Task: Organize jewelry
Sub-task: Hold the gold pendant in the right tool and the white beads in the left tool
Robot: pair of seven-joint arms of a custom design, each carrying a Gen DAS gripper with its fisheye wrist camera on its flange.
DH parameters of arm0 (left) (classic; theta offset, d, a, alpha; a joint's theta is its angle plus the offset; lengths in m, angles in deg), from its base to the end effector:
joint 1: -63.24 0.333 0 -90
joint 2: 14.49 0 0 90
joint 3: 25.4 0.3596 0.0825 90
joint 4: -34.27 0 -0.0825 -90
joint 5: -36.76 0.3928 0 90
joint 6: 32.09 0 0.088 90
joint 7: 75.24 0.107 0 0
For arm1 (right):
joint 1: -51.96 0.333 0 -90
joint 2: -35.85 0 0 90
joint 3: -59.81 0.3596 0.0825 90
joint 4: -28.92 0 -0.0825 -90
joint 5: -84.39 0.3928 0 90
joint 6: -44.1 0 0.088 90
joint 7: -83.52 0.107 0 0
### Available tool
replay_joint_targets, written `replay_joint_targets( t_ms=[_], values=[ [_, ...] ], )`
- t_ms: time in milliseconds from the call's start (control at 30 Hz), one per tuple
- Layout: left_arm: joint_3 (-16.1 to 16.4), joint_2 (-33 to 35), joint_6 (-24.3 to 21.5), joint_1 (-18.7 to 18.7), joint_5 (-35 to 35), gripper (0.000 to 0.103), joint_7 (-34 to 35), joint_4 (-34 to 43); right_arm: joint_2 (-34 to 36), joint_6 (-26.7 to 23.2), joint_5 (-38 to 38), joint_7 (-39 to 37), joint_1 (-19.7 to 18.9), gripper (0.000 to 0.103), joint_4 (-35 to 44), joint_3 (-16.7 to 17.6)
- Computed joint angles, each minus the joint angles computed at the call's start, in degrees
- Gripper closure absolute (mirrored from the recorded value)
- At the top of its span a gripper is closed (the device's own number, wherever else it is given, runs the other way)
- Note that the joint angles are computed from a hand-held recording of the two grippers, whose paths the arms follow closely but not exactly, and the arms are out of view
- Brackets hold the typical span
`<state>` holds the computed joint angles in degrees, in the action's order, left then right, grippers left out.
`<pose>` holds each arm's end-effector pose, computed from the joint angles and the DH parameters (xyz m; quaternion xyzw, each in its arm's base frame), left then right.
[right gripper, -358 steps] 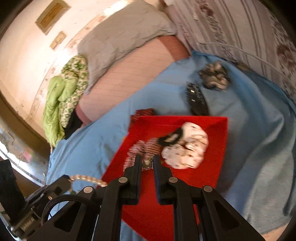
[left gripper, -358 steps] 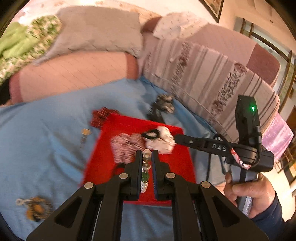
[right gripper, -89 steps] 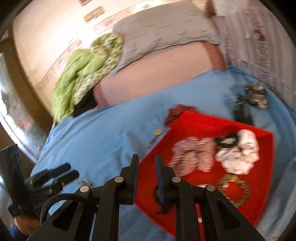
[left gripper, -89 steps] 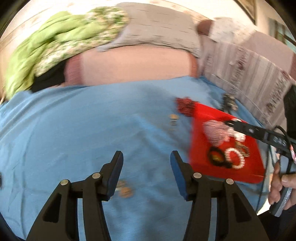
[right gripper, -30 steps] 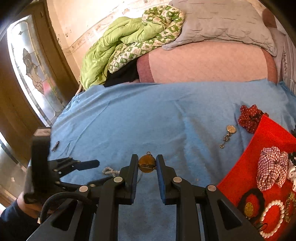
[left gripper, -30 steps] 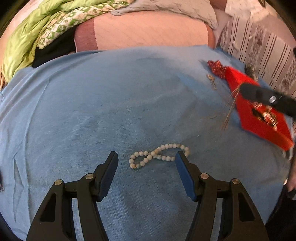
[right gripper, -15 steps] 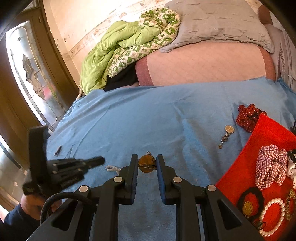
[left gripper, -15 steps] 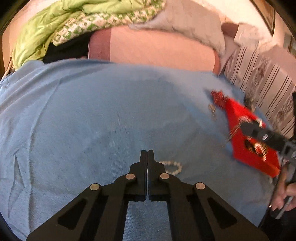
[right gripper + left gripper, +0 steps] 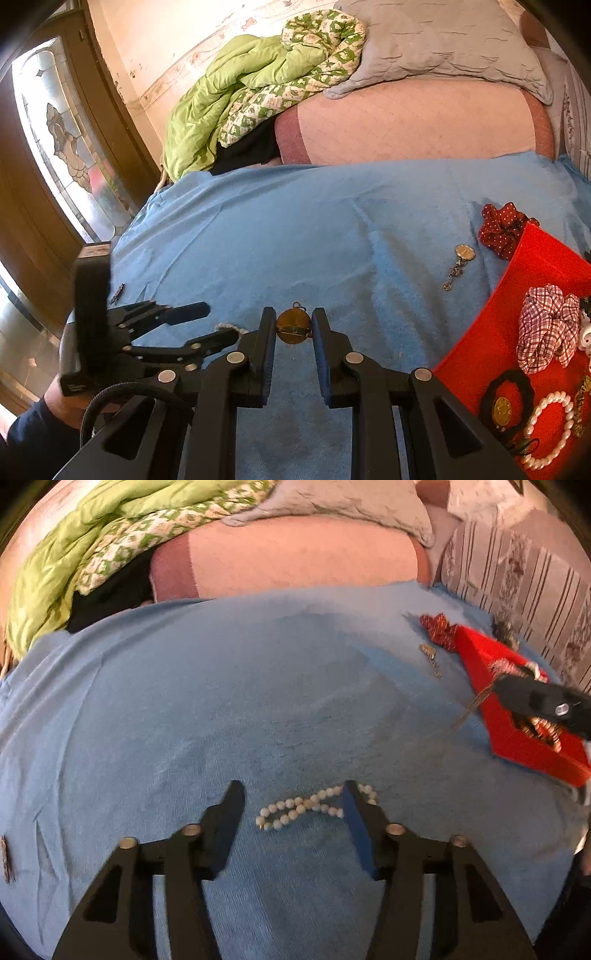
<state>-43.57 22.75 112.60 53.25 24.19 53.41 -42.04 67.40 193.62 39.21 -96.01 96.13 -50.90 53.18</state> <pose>0.7418 -0.3111 0.4587 -0.3092 0.8945 -0.3053 0.1052 0.6000 0.5096 0.4954 -0.5250 0.7317 -0.2021 0.3849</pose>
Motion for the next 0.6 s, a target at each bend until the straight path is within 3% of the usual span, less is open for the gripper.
replay_joint_targets(
  t_ms=[33, 100, 133, 167, 300, 433, 600],
  values=[
    [0.55, 0.5, -0.1, -0.64, 1.0, 0.072, -0.03, 0.41, 0.02, 0.19, 0.13, -0.05, -0.09, 0.082, -0.05, 0.08],
    [1.26, 0.75, 1.55, -1.61, 2.72, 0.075, 0.01, -0.24, 0.03, -0.05, 0.34, -0.19, -0.09, 0.082, -0.04, 0.11],
    [1.26, 0.41, 2.4, -1.81, 3.29, 0.088, 0.25, -0.78, 0.01, 0.03, 0.45, -0.24, -0.15, 0.082, -0.12, 0.14],
    [1.48, 0.19, 2.77, -2.05, 3.88, 0.092, 0.07, -1.07, -0.06, 0.04, 0.6, -0.29, -0.21, 0.082, -0.26, 0.17],
    [1.51, 0.63, 1.45, -1.85, 4.04, 0.092, -2.31, 0.12, -0.62, 0.02, 0.11, 1.02, 0.02, 0.082, -1.06, -0.27],
    [-2.03, 2.0, -3.52, 1.97, -2.8, 0.098, -2.55, 4.09, -0.72, -0.1, -0.61, 1.82, 0.04, 0.082, -0.99, -0.29],
    [-4.89, 0.43, -2.45, 5.27, -10.73, 0.098, 0.72, 2.98, -0.49, -0.36, -1.34, 2.24, 0.18, 0.082, -0.43, -0.21]
  ],
)
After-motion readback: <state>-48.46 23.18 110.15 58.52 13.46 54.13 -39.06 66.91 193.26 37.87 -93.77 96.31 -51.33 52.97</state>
